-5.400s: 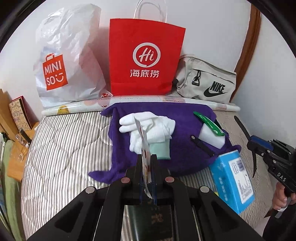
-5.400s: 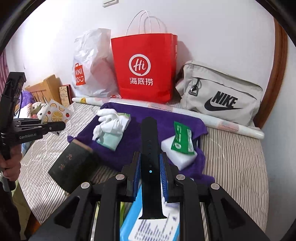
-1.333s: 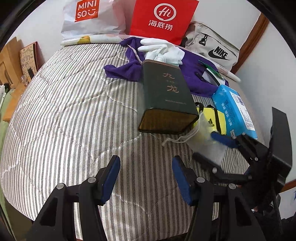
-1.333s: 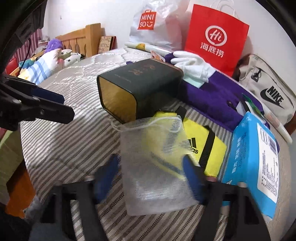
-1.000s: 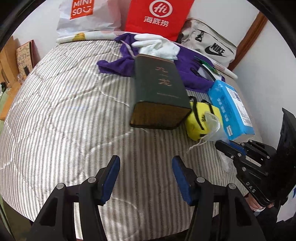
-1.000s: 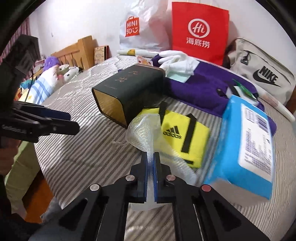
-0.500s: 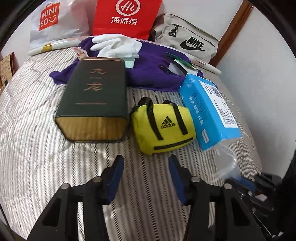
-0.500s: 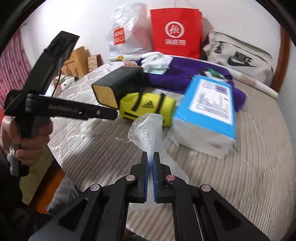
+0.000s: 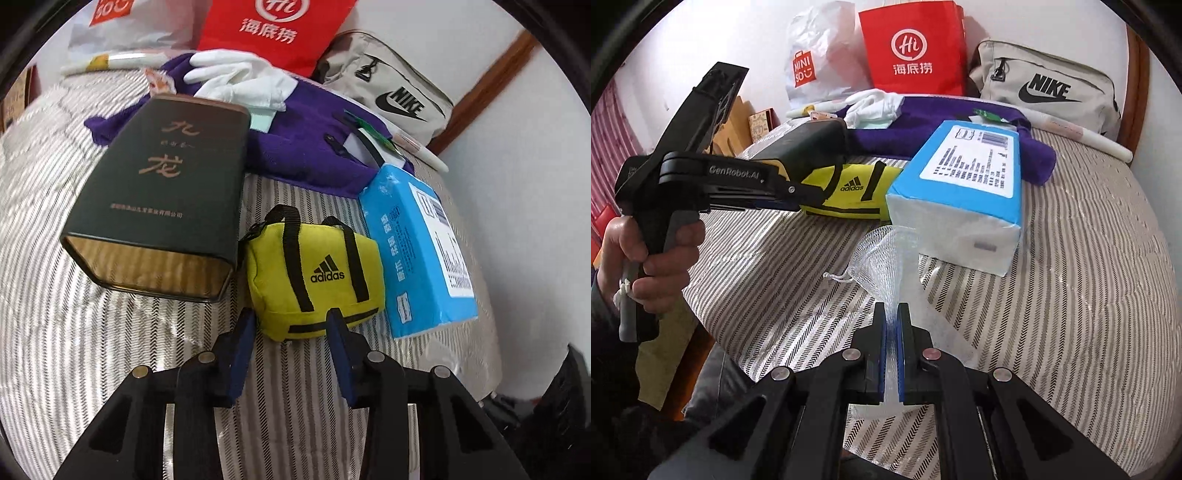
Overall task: Organize soft objects
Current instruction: 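Grasp the yellow Adidas pouch with the left gripper while the right holds the mesh bag, then carry the yellow pouch onto the gloves with left gripper while right carries the mesh bag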
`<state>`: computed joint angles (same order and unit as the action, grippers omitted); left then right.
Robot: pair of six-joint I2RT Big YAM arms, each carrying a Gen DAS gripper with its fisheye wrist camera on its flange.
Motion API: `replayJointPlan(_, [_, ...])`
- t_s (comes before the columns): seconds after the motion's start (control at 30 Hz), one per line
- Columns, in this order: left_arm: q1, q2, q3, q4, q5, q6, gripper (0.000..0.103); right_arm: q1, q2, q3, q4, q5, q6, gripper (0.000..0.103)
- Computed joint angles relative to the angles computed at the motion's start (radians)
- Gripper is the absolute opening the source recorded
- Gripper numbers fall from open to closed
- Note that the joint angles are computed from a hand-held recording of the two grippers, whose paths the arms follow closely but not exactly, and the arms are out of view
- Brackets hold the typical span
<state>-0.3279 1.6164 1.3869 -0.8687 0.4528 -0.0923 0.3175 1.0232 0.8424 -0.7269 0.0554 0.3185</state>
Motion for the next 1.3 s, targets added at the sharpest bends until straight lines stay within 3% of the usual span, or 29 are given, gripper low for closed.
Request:
replayJointPlan(0.13, [0.003,0.020,0.009,0.001,0.030,-0.030,0.036,0.005,0.009,0.002,-0.014,-0.003,0.001,0.005])
replayJointPlan(0.2, [-0.002,0.018,-0.001,0.023,0.034,-0.028,0.027,0.009,0.011,0.003,-0.023,0.001,0.003,0.005])
replayJointPlan(0.33, [-0.006,0.009,-0.020,0.017,0.068,-0.005,0.021,0.015,0.016,0.008,-0.040,0.016,0.014,0.005])
replayJointPlan(0.77, [0.088,-0.147,-0.165,0.004,0.065,0.094,0.020,0.056,0.007,0.023,-0.062,0.067,0.034,0.005])
replayJointPlan(1.3, [0.201,-0.265,-0.234,0.060,0.151,0.095,0.016,0.090,-0.038,0.038,-0.103,0.147,0.068,0.005])
